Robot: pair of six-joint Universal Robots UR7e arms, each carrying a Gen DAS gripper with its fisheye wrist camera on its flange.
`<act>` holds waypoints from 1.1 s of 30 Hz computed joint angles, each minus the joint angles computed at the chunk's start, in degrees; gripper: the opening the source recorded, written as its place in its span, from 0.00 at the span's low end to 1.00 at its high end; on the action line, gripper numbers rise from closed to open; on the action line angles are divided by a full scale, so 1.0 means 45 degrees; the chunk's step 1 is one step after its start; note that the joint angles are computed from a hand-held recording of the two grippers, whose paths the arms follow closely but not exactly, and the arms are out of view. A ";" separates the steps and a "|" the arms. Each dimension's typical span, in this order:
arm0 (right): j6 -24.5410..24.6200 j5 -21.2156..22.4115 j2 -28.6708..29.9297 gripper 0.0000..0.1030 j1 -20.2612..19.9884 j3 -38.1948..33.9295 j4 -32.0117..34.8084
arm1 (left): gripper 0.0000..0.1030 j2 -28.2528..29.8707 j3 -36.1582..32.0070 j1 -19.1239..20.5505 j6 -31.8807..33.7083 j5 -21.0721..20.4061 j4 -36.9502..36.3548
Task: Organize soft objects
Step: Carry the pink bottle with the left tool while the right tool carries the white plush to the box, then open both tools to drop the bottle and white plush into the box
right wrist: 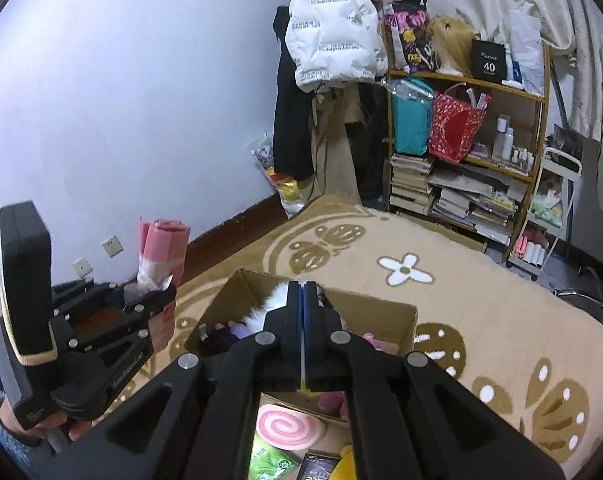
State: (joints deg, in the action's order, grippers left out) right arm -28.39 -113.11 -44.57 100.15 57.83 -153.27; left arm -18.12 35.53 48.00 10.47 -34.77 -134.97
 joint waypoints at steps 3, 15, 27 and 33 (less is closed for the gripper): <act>0.0008 0.0017 0.0076 0.02 -0.0151 0.0036 0.0107 | 0.15 0.0235 -0.0362 0.0119 -0.0017 -0.0144 0.0111; 0.0792 0.0156 0.0488 0.02 -0.0855 -0.0329 0.0880 | 0.15 0.0802 -0.0902 0.0416 0.0290 -0.1152 0.0031; 0.1474 0.0316 0.0778 0.02 -0.1197 -0.0571 0.1573 | 0.17 0.0989 -0.1113 0.0736 -0.0291 -0.1964 0.0420; 0.1782 0.0299 0.0806 0.03 -0.1294 -0.0605 0.1865 | 0.20 0.0947 -0.1014 0.0826 -0.0457 -0.2102 0.0601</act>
State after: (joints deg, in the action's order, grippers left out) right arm -20.37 -111.76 -40.94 94.32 55.11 -144.88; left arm -13.86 30.96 51.72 8.42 -44.23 -132.27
